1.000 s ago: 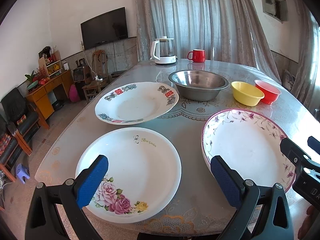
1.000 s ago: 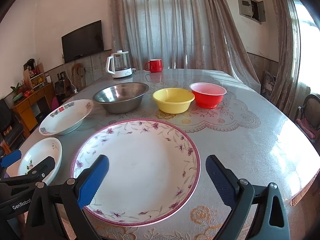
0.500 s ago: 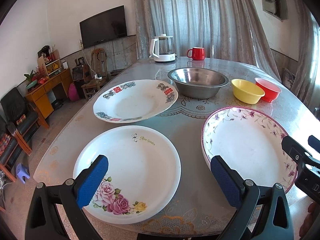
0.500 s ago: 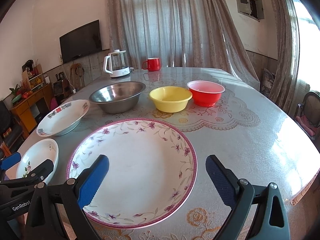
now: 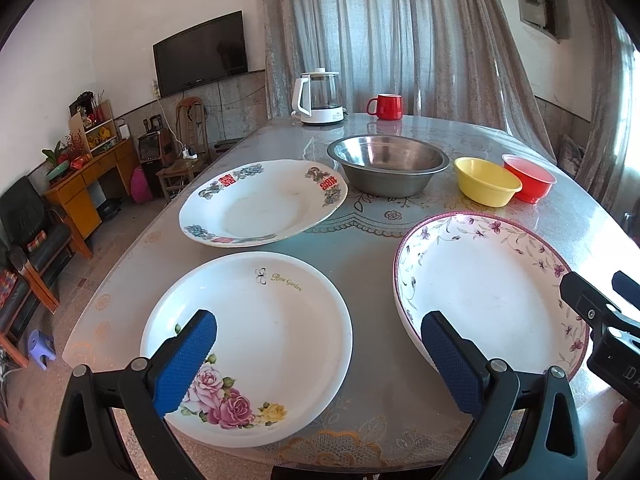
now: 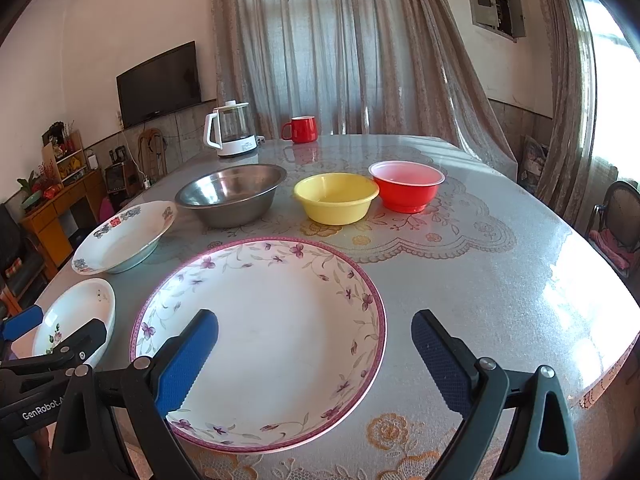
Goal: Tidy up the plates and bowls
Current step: 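Move both tools toward the purple-floral plate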
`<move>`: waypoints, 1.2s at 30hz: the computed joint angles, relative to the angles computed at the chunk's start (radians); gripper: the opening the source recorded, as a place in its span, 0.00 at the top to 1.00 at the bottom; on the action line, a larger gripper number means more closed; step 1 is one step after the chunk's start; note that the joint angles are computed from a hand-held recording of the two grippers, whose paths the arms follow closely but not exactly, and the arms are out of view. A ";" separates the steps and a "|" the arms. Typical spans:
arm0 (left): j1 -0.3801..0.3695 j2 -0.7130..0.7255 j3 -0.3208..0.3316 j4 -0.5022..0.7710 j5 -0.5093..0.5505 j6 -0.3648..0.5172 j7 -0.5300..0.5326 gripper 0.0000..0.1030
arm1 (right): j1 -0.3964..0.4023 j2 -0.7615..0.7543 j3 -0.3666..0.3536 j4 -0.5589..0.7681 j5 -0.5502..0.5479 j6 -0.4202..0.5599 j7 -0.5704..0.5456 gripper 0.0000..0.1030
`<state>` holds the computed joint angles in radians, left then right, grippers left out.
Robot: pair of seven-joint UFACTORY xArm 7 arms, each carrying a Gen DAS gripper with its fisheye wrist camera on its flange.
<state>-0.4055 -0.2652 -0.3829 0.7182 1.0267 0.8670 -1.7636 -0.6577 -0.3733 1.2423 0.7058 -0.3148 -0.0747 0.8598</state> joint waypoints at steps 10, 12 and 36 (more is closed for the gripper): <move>0.003 -0.002 0.004 -0.005 0.003 -0.030 0.011 0.00 | 0.002 0.010 -0.002 -0.003 -0.003 0.002 -0.003 0.04; 0.004 0.000 0.001 -0.002 0.006 -0.029 0.013 0.00 | 0.001 0.013 -0.001 -0.002 -0.004 0.004 -0.005 0.04; -0.003 0.036 0.016 0.029 0.030 -0.083 0.060 0.00 | 0.022 0.031 -0.043 -0.019 0.006 -0.013 -0.015 0.04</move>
<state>-0.4081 -0.2290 -0.3669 0.7472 1.0563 0.7841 -1.7031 -0.6360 -0.3421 1.1996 0.6870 -0.3091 -0.0881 0.8446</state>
